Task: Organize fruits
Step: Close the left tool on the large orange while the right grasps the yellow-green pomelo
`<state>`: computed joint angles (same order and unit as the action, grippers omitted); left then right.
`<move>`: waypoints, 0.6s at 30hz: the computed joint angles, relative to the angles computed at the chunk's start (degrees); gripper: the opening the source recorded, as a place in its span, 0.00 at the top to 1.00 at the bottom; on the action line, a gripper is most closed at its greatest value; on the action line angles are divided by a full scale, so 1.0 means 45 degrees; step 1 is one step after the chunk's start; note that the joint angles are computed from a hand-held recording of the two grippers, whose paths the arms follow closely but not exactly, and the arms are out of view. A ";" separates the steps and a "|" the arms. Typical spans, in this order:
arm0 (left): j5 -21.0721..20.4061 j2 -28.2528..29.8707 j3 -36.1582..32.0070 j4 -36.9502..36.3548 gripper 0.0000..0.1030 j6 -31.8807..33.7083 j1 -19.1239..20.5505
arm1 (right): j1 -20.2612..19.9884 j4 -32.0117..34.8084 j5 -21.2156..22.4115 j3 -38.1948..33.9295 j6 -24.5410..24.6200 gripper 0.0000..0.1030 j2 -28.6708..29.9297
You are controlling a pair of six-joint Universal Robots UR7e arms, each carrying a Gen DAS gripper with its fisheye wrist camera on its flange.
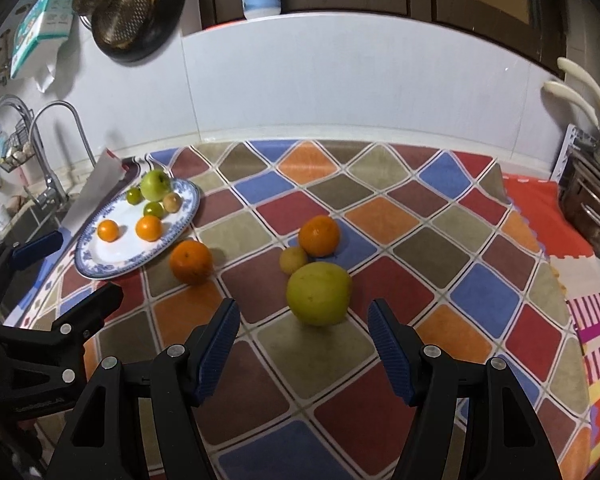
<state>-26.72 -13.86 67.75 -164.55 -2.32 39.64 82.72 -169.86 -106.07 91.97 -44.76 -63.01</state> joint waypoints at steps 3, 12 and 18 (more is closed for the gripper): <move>-0.0220 0.0193 -0.0365 0.0269 0.07 0.0196 0.0203 | -0.0031 0.0233 -0.0179 -0.0359 0.0013 0.35 0.0300; -0.1292 0.0817 -0.1728 0.0955 0.08 0.0623 0.0800 | -0.0143 0.1139 -0.0537 -0.1362 0.0429 0.35 0.0992; -0.1764 0.1216 -0.2574 0.1643 0.22 0.0744 0.1069 | -0.0175 0.1449 -0.0553 -0.1817 0.0544 0.35 0.1292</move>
<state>-34.66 -8.39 56.17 -157.15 1.03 44.45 81.94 -163.34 -108.55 83.79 -42.31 -57.20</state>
